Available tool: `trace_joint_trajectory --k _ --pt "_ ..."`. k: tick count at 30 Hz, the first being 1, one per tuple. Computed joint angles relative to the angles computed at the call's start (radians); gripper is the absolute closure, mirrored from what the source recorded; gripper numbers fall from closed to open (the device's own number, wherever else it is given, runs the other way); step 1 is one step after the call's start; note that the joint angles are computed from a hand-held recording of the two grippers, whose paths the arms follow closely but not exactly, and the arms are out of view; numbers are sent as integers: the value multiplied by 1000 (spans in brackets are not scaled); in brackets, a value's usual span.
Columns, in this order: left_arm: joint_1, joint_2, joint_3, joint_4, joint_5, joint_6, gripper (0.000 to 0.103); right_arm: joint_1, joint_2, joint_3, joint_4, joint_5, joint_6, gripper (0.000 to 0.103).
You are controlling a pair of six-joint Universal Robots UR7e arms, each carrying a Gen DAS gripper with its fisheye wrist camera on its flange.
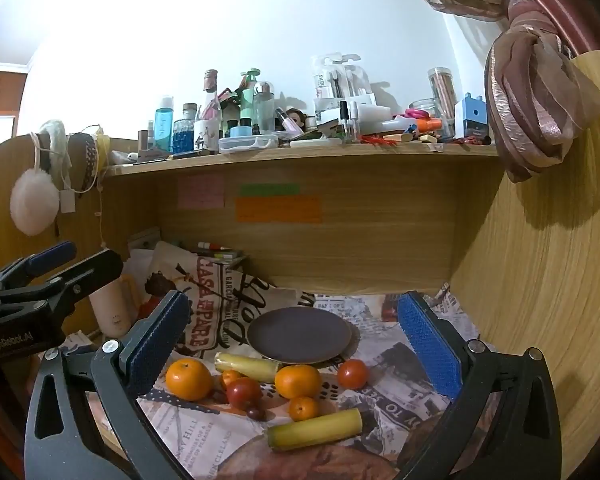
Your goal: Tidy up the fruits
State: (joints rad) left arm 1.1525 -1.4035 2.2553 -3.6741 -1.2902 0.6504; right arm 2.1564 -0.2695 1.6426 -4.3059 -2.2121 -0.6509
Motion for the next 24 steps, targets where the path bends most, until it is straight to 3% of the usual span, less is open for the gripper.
trace_joint_trajectory --k 24 --pt "-10 -9 1 16 3 10 0 6 -2 -3 6 6 10 0"
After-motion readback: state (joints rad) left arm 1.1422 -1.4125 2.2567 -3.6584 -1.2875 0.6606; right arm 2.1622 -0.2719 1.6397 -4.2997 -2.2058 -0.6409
